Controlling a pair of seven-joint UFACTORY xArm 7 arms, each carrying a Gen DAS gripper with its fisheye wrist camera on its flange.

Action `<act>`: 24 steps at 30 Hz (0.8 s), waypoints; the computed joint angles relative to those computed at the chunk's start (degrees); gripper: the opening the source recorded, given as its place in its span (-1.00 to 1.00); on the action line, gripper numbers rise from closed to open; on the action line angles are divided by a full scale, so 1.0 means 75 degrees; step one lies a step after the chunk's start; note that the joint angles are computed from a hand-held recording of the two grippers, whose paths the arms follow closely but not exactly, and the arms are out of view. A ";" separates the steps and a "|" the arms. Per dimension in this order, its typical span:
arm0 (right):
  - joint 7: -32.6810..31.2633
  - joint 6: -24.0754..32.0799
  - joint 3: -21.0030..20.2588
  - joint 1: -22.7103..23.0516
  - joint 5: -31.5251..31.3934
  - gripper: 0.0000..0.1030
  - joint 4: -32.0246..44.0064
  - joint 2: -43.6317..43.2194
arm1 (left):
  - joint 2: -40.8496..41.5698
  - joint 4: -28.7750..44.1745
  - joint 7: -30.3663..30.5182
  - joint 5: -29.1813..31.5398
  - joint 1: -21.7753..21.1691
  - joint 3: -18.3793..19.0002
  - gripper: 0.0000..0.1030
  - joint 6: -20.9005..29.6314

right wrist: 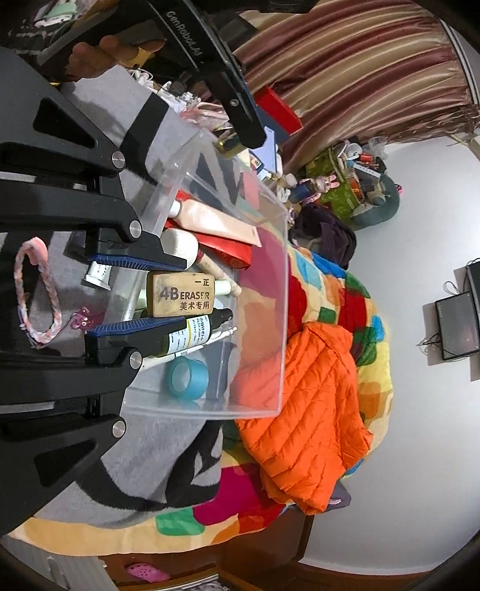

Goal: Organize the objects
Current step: 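Carry the cube and eraser into the clear box and open both tools, then grasp the purple black-capped bottle with left tool while right tool grasps braided bracelet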

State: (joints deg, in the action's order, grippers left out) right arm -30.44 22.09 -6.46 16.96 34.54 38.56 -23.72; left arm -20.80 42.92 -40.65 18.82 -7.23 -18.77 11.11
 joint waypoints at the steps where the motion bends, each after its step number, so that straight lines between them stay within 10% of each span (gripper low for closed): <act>1: 0.0014 -0.0004 0.0008 -0.0003 -0.0009 -0.58 0.0048 0.0104 | 0.0074 0.0026 -0.0078 0.0058 0.0096 -0.0056 -0.35 0.0017; 15: 0.0132 0.0042 0.0243 -0.0294 -0.0293 -0.44 0.0221 0.0428 | 0.0736 0.0056 0.0818 -0.1014 -0.0878 0.0817 -0.30 0.0125; 24: 0.0231 0.0024 0.0137 -0.0211 -0.0604 -0.26 -0.0300 -0.0550 | 0.0013 -0.0343 0.1046 -0.0951 -0.0926 0.0528 0.25 0.0225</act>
